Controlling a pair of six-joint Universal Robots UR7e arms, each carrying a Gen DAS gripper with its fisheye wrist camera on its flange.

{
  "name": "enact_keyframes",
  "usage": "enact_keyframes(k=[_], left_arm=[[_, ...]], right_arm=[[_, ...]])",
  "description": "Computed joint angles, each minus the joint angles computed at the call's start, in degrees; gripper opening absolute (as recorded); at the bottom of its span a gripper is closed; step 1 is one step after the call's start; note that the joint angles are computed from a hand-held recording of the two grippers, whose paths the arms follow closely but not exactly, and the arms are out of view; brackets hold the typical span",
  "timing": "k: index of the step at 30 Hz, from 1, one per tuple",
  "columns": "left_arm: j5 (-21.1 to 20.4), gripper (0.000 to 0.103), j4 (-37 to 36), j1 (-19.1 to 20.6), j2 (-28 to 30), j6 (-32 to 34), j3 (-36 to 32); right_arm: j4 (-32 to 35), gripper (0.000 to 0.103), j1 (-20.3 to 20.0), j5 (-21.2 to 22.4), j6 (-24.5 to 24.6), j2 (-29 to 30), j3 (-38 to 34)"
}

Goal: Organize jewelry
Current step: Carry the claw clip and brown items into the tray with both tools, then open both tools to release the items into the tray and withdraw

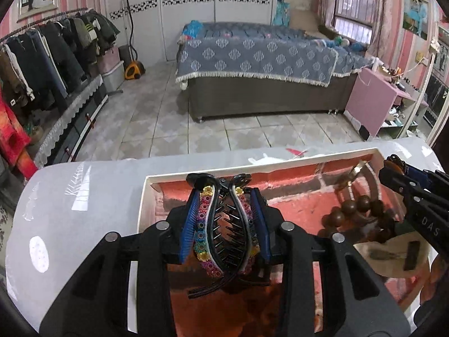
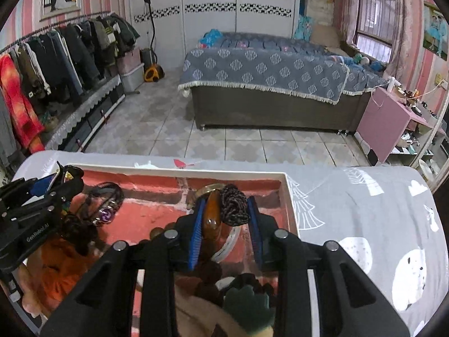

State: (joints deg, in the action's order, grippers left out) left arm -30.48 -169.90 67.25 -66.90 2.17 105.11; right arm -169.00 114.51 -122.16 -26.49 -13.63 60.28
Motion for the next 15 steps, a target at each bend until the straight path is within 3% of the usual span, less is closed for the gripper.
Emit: enact_keyframes(k=[4, 7, 13, 15], left_arm=[[-2.48, 0.036, 4.69, 1.20, -0.56, -3.34, -1.11], [-2.13, 0.035, 6.03, 1.35, -0.33, -3.52, -1.49], [-0.93, 0.036, 7.35, 1.14, 0.24, -3.83, -1.84], [-0.59, 0.041, 8.18, 1.09, 0.20, -4.52, -1.82]], right_arm=[[4.38, 0.030, -0.97, 0.04, 2.67, 0.69, -1.73], [7.16, 0.030, -1.47, 0.83, 4.91, 0.28, -1.87], [8.49, 0.032, -1.32, 0.09, 4.60, 0.37, -2.27], [8.27, 0.032, -1.29, 0.14, 4.70, 0.29, -2.07]])
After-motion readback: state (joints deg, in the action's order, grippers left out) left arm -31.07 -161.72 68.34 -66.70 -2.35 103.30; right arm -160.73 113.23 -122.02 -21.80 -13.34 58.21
